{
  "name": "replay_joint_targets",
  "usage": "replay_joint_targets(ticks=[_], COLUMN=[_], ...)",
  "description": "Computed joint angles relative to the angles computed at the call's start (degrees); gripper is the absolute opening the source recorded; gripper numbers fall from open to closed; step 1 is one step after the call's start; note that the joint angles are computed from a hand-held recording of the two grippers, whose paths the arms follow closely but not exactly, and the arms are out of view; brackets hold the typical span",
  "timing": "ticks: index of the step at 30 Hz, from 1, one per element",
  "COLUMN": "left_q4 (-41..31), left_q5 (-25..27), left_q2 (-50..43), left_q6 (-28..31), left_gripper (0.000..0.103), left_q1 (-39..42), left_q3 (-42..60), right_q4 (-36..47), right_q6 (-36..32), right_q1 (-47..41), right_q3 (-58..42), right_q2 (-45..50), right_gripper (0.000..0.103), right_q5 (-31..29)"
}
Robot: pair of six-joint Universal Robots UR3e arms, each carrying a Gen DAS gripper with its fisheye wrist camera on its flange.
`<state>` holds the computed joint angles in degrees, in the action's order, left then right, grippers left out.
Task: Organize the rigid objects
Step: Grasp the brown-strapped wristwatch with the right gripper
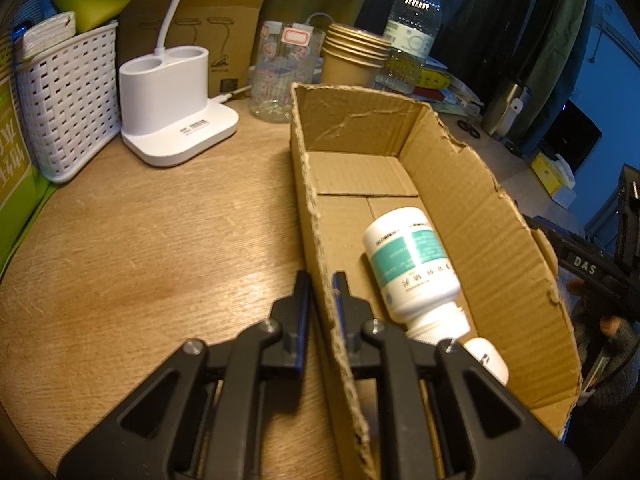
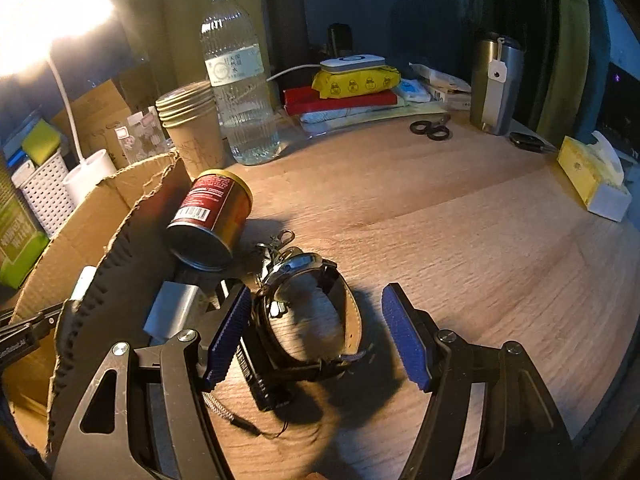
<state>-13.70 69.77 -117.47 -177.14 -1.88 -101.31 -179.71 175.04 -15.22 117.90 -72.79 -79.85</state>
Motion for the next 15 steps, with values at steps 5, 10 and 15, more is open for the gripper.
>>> replay_joint_targets(ticks=[5,10,15], left_q4=[0.0,0.0,0.0], left_q5=[0.0,0.0,0.0], left_q2=[0.0,0.0,0.0], left_q6=[0.0,0.0,0.0], left_gripper=[0.012,0.012,0.012], left_q1=[0.0,0.0,0.0], left_q3=[0.0,0.0,0.1], right_q4=[0.8,2.1,4.4], right_q6=[0.1,0.7,1.0], right_q1=[0.3,0.3,0.1], right_q3=[-2.2,-3.6,-4.8], right_q2=[1.9,3.0,3.3], right_gripper=[0.071,0.071,0.071], right_q5=[-0.1,0.2,0.5])
